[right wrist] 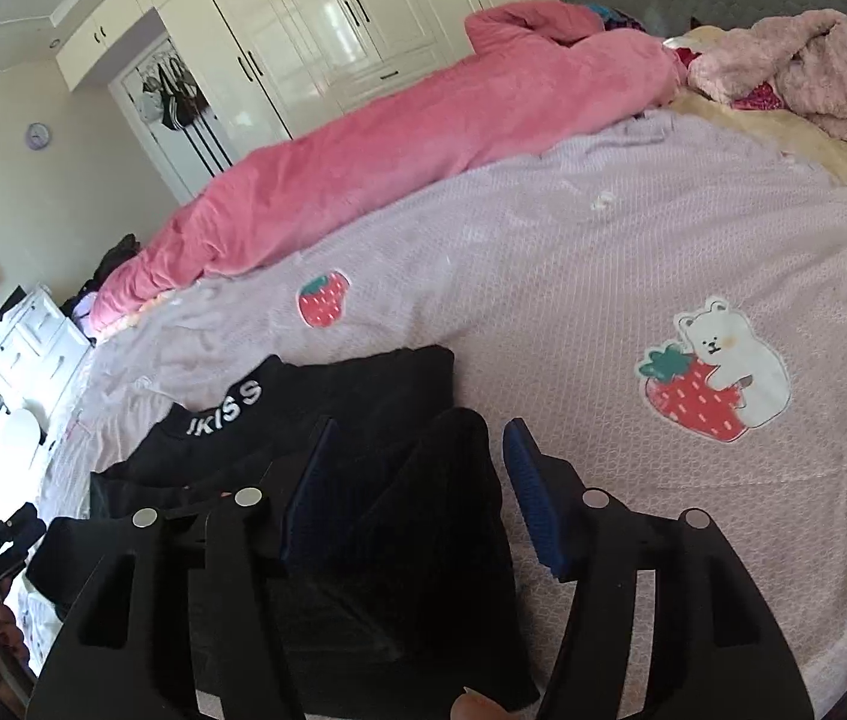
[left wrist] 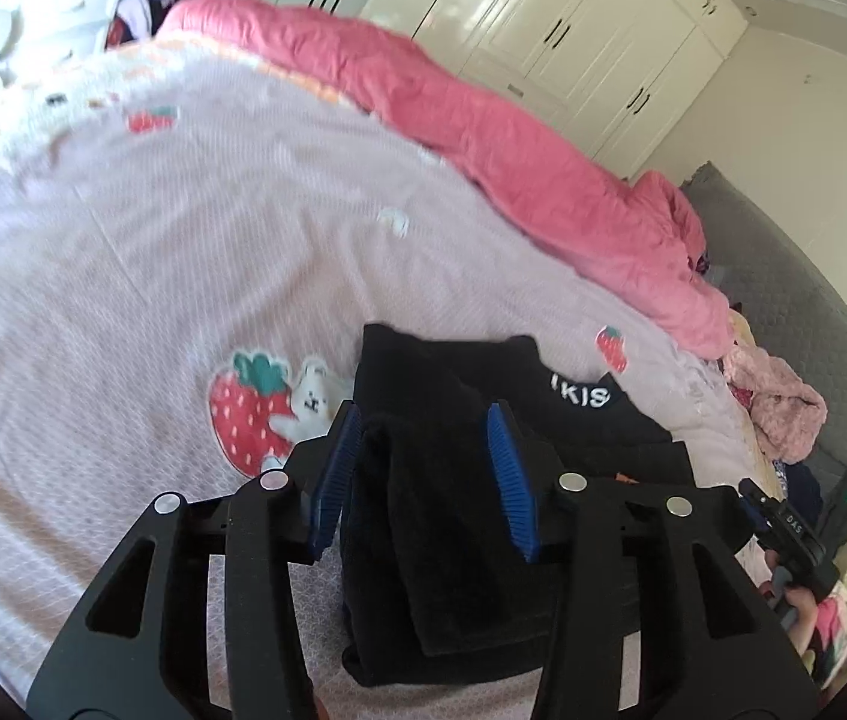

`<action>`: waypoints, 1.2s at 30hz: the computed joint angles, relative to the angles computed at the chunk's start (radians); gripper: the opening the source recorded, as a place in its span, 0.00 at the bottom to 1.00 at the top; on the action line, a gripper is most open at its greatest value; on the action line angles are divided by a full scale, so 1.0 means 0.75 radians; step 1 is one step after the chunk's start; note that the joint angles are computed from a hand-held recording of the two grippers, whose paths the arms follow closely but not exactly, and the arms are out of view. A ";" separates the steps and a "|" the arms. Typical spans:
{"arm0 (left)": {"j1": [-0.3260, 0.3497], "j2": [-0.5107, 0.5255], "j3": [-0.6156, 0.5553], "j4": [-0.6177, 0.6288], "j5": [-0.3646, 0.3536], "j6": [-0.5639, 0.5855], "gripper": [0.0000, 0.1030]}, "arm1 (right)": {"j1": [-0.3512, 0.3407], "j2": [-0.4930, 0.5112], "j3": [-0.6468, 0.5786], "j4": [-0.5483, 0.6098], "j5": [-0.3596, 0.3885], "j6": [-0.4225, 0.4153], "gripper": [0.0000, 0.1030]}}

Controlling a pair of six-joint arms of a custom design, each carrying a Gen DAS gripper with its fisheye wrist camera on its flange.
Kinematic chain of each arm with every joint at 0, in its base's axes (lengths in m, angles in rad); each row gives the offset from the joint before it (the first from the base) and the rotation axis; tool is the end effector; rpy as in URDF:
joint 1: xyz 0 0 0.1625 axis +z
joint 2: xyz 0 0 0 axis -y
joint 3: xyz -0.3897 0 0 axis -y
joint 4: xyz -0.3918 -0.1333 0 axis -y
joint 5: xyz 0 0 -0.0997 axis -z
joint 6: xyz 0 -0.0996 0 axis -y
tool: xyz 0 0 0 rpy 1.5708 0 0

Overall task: Fold small clothes
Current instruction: 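Open both tools to release the folded hem, then grasp the folded sweatshirt edge with both tools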

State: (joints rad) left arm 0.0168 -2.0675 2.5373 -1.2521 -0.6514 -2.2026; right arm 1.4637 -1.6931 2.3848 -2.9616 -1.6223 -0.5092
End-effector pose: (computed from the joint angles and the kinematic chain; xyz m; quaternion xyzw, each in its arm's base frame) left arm -0.1875 -0.2157 0.2145 -0.1021 0.8386 -0.4946 0.2041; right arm 0.0853 -0.4060 0.2874 0.1789 -0.9221 0.3189 0.1269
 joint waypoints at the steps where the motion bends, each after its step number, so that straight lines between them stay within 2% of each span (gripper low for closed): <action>1: -0.017 0.019 -0.011 0.023 -0.007 -0.016 0.35 | -0.008 -0.030 0.008 0.021 0.021 -0.011 0.55; 3: -0.063 0.055 -0.023 0.044 -0.048 -0.035 0.40 | -0.024 -0.092 0.021 0.080 0.070 -0.029 0.55; 7: -0.111 0.038 0.009 -0.071 -0.094 -0.002 0.53 | -0.048 -0.213 0.046 0.232 0.162 -0.071 0.60; 12: -0.088 0.198 0.002 -0.182 -0.199 0.134 0.61 | -0.033 -0.276 0.100 0.298 0.091 -0.154 0.64; 16: -0.044 0.202 0.044 -0.292 -0.269 0.220 0.61 | -0.020 -0.257 0.126 0.304 0.020 -0.164 0.64; 17: -0.029 0.214 0.042 -0.296 -0.280 0.223 0.60 | -0.021 -0.251 0.127 0.306 0.021 -0.161 0.64; 19: -0.015 0.223 0.047 -0.304 -0.276 0.230 0.48 | -0.022 -0.238 0.132 0.299 0.020 -0.173 0.63; 21: -0.005 0.253 0.037 -0.302 -0.274 0.236 0.29 | -0.019 -0.213 0.134 0.290 0.010 -0.185 0.54; 23: 0.003 0.265 0.034 -0.315 -0.267 0.253 0.20 | -0.014 -0.184 0.138 0.256 -0.015 -0.174 0.41; 24: 0.007 0.273 0.031 -0.318 -0.263 0.255 0.19 | -0.014 -0.169 0.137 0.241 -0.026 -0.167 0.35; 26: 0.008 0.283 0.022 -0.319 -0.248 0.254 0.16 | -0.025 -0.155 0.131 0.230 -0.020 -0.156 0.11; 27: 0.008 0.284 0.018 -0.320 -0.239 0.253 0.16 | -0.040 -0.159 0.123 0.247 0.005 -0.139 0.08; 30: -0.010 0.206 0.030 -0.317 -0.206 0.221 0.15 | -0.073 -0.184 0.100 0.317 0.089 -0.099 0.08; 36: 0.001 0.056 0.063 -0.334 -0.184 0.180 0.16 | -0.064 -0.156 0.091 0.278 0.101 -0.068 0.07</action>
State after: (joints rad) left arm 0.0178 -2.0257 2.5847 -1.5027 -0.7895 -2.0675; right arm 1.4154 -1.8103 2.4533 -2.7532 -1.5463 -0.5601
